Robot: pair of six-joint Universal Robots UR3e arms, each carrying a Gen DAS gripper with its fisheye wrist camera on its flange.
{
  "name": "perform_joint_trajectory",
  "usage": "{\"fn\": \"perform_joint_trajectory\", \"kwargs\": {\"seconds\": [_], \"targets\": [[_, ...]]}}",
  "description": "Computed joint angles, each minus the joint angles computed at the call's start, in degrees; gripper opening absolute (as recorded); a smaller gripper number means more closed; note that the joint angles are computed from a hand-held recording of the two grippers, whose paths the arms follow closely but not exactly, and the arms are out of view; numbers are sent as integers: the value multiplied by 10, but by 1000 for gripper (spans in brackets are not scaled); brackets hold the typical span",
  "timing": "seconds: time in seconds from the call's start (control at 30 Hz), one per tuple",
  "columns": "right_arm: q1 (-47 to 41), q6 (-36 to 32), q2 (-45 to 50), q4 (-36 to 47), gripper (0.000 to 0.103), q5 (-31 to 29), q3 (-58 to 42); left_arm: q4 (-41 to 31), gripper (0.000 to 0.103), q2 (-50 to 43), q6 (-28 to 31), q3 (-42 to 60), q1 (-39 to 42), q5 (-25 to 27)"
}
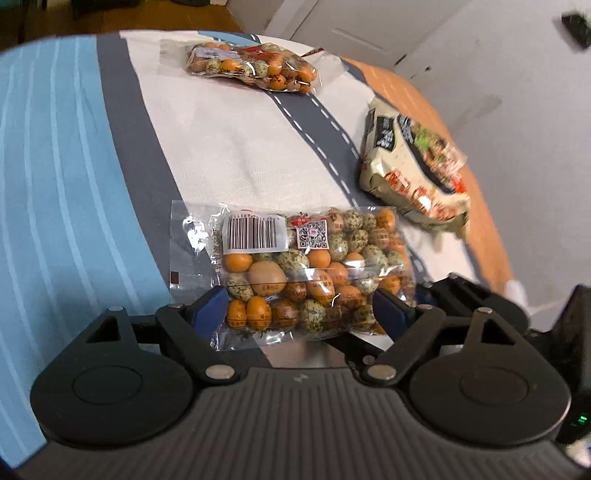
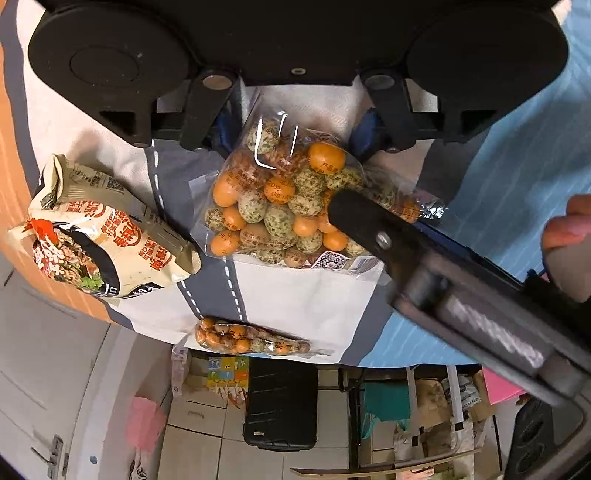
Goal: Organize snacks
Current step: 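Grasp the clear bag of candy eggs with the right tool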
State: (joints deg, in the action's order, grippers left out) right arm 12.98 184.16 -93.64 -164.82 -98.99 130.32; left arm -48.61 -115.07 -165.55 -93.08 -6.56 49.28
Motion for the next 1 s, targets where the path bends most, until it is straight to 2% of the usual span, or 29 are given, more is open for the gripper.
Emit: {"fn": "perform_joint_trajectory", "kwargs": {"seconds": [0.13,0.2,0.3,0.37,0.43,0.5,0.57,0.67,0.8,0.93,1.0], "targets": [[4,-7,1,-3,64,-5,2,-19,84,-7,-11,-1,22,-41],[-1,-23,-9,8,63,0,3,-11,82,-4,-28,4,10,-18],[7,-39,-14,24,65,-13,-2,18,78,6,-36,8,-29,64],[20,-41,-12,27,67,-33,-6,41,79,9,-48,-1,-39,81],[30,-47,-12,11,80,-52,2,52,81,5,-62,1,-42,87],[42,-64,-10,-9,85,-75,10,92,87,1,-83,-8,-48,107],[48,-82,-14,-26,85,-82,20,120,93,-8,-87,-14,-50,113],[30,-94,-20,-17,75,-46,23,145,96,-13,-77,-28,-50,98],[-5,-50,-22,-9,62,3,22,79,94,-3,-46,-14,-39,49],[-14,-35,-29,5,52,23,20,86,93,11,-56,-24,-49,57],[-17,-34,-37,0,48,32,28,61,90,18,-52,-24,-33,16]]}}
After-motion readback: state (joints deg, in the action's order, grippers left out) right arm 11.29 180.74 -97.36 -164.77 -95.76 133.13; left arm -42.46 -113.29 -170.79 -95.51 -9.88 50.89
